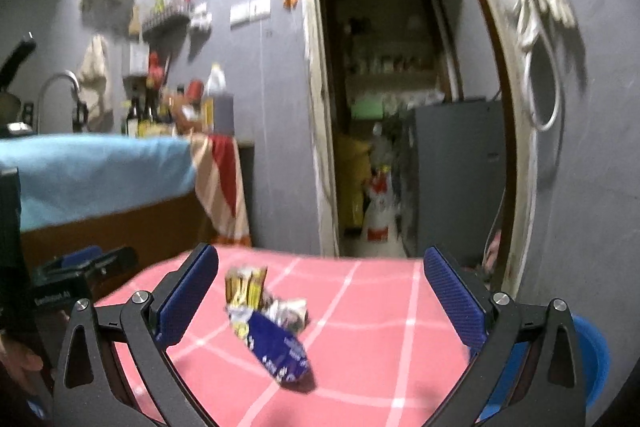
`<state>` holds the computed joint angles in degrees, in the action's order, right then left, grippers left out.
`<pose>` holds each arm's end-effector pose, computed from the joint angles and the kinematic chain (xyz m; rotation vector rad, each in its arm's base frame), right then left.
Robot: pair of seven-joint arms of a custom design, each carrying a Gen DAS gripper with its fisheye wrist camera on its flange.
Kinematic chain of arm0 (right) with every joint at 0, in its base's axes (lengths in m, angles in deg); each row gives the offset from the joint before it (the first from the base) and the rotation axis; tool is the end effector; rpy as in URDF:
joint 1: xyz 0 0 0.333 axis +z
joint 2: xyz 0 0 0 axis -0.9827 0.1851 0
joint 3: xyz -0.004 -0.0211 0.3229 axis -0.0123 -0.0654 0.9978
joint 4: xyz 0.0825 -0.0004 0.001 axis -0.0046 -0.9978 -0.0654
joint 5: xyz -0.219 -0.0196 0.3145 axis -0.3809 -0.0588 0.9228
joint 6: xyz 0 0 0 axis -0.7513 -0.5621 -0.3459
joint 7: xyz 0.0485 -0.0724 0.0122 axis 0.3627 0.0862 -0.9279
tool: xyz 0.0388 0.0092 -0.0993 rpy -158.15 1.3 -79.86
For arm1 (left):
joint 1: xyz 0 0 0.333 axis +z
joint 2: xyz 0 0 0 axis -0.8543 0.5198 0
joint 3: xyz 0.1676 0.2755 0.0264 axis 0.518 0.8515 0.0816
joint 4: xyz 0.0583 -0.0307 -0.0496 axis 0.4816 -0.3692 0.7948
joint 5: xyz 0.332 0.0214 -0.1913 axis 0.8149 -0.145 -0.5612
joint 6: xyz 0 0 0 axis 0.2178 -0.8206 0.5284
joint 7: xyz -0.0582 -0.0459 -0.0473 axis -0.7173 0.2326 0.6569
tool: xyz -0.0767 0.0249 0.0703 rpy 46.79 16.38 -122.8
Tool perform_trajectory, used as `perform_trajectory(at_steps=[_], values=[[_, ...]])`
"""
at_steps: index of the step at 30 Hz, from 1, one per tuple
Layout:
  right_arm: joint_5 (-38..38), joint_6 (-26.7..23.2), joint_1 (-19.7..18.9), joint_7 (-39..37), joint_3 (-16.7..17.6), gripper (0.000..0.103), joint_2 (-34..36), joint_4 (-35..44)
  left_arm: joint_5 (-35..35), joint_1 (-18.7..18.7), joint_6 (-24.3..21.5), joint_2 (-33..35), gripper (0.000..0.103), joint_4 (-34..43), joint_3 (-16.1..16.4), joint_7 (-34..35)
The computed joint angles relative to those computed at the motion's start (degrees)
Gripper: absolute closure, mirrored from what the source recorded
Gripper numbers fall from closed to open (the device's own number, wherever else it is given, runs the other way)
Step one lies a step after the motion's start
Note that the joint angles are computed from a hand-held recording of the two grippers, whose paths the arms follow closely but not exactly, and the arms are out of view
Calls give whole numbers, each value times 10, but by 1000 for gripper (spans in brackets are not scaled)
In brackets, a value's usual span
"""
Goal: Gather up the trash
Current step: 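Move both tools back over the table toward the yellow bag and blue wrapper, then grasp the blue-and-white wrapper with the right tool and lift it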
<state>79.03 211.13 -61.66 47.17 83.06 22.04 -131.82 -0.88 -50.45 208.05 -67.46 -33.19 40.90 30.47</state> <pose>0.6153 0.1737 0.5063 -1.3912 1.2600 -0.9626 0.6405 -0.0895 0.5033 -1.4783 1.5743 -1.3093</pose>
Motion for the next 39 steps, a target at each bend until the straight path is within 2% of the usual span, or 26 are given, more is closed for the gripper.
perform_trajectory(at_steps=[2,4,7,8,9,11,15,17,19,21,23,25,29,31,34,39], values=[[36,-50,22,-28,-20,0,8,22,61,92,-46,19,2,24,-97,-41],[74,-95,52,-56,-52,0,16,41,69,160,-89,37,2,35,-179,-33],[102,-163,104,-66,-114,0,29,65,43,217,-144,61,2,46,-255,3],[103,-198,134,-57,-153,0,36,76,31,231,-159,68,2,50,-275,16],[96,-218,147,-45,-172,0,41,82,20,235,-171,71,2,52,-282,24],[79,-278,154,-19,-192,0,52,103,0,237,-195,77,2,58,-289,42],[53,-348,121,2,-168,0,64,132,-30,225,-230,80,2,69,-284,72],[40,-387,100,5,-149,7,71,150,-45,220,-243,81,2,72,-282,87],[27,-415,82,9,-132,22,76,162,-65,220,-255,83,2,76,-285,105],[12,-434,67,16,-117,27,80,170,-82,214,-264,86,2,83,-283,119],[5,-440,48,13,-95,37,77,166,-98,210,-269,86,2,84,-281,133],[-1,-439,29,14,-74,59,73,161,-113,201,-278,90,2,93,-277,147],[8,-427,-24,-3,-15,70,57,137,-145,195,-291,95,2,101,-281,187],[21,-418,-50,-20,14,79,46,119,-161,192,-301,100,2,109,-286,211],[33,-400,-68,-38,32,84,31,94,-182,183,-317,109,2,126,-287,246],[57,-359,-83,-52,42,88,6,51,-201,137,-342,124,2,165,-254,272]])
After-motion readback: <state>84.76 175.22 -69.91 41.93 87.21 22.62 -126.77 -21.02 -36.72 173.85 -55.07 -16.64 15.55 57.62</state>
